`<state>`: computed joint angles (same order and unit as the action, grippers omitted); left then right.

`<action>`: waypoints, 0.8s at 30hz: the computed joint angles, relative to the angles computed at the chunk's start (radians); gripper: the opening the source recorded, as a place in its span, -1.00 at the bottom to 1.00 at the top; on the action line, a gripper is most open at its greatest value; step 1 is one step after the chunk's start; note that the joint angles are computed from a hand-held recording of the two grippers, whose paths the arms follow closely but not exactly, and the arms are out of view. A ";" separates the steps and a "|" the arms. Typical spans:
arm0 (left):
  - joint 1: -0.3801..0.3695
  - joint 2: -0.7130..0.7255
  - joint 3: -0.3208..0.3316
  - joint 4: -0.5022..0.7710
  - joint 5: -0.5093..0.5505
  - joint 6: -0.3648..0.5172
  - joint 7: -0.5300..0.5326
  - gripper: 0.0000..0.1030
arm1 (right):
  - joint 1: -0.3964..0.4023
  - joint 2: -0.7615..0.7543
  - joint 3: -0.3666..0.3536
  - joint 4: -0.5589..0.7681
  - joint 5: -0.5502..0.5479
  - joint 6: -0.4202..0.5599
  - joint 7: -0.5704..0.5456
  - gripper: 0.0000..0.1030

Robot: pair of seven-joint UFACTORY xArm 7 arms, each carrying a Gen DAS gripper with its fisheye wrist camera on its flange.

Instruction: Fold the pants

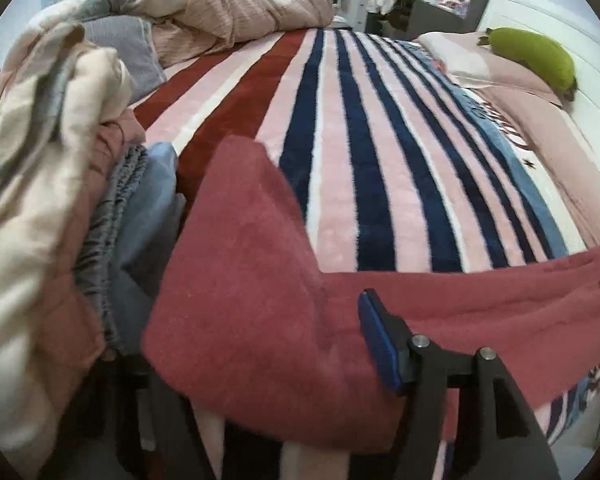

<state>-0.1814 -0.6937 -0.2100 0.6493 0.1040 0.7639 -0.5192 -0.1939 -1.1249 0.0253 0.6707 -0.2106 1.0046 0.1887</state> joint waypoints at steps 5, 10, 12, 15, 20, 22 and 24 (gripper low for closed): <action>-0.040 -0.095 0.000 0.025 -0.027 0.118 0.029 0.23 | -0.007 -0.048 0.040 0.018 -0.031 0.008 -0.001 0.21; -0.057 -0.140 -0.014 0.072 -0.033 0.118 0.054 0.32 | 0.110 -0.043 0.062 0.056 0.018 -0.024 -0.062 0.21; -0.076 -0.117 -0.013 0.094 -0.036 0.070 0.100 0.32 | 0.193 -0.001 0.066 0.071 0.067 -0.030 -0.115 0.21; -0.120 -0.024 -0.012 0.130 -0.052 -0.034 0.186 0.32 | 0.317 0.093 0.074 0.078 0.141 -0.064 -0.202 0.18; -0.225 0.178 0.026 0.197 -0.144 -0.145 0.364 0.32 | 0.449 0.287 0.085 0.101 0.225 -0.112 -0.332 -0.06; -0.222 0.264 0.005 0.235 -0.130 -0.153 0.396 0.31 | 0.492 0.370 0.078 0.117 0.250 -0.119 -0.401 -0.15; -0.246 0.332 0.008 0.265 -0.154 -0.153 0.452 0.24 | 0.533 0.448 0.069 0.135 0.285 -0.116 -0.469 -0.16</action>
